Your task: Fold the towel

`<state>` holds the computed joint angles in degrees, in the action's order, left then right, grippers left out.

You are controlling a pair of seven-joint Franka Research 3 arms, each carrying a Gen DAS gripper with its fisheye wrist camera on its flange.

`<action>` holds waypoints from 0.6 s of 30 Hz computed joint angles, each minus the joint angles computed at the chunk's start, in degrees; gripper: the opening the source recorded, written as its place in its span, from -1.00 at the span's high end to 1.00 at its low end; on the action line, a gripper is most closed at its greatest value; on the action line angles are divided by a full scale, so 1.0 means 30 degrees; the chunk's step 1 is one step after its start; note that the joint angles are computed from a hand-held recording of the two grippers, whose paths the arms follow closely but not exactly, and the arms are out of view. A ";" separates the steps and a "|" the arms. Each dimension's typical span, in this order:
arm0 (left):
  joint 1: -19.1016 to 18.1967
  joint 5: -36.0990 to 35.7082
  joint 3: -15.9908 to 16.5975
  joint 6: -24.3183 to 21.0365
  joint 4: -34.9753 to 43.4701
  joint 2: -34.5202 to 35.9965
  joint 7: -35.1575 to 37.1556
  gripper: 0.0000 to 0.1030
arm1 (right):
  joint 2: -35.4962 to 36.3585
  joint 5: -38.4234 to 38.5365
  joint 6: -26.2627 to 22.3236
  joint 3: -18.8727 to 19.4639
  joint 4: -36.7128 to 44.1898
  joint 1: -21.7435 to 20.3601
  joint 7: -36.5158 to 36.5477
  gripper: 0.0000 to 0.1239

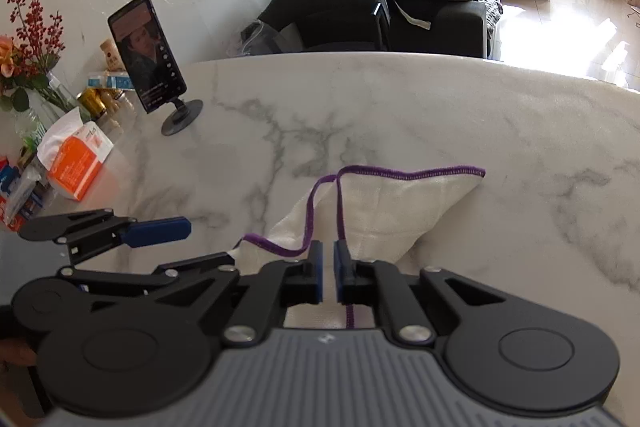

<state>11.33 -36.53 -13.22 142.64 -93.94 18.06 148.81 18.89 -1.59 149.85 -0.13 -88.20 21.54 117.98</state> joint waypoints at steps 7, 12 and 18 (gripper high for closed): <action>0.0024 0.0054 -0.0017 -0.0057 0.0064 0.0067 0.0077 -0.08 | 0.0594 0.0918 -0.0209 0.0326 0.0626 -0.0158 -0.0596 0.63; 0.0014 0.0163 0.0003 -0.0054 0.0100 0.0127 -0.0078 -0.08 | 0.0986 0.1285 -0.0406 0.0386 0.1075 -0.0090 -0.1093 0.63; 0.0049 0.0275 -0.0006 -0.0093 0.0079 0.0162 -0.0198 -0.08 | 0.1300 0.1331 -0.0676 0.0350 0.1449 0.0054 -0.1524 0.76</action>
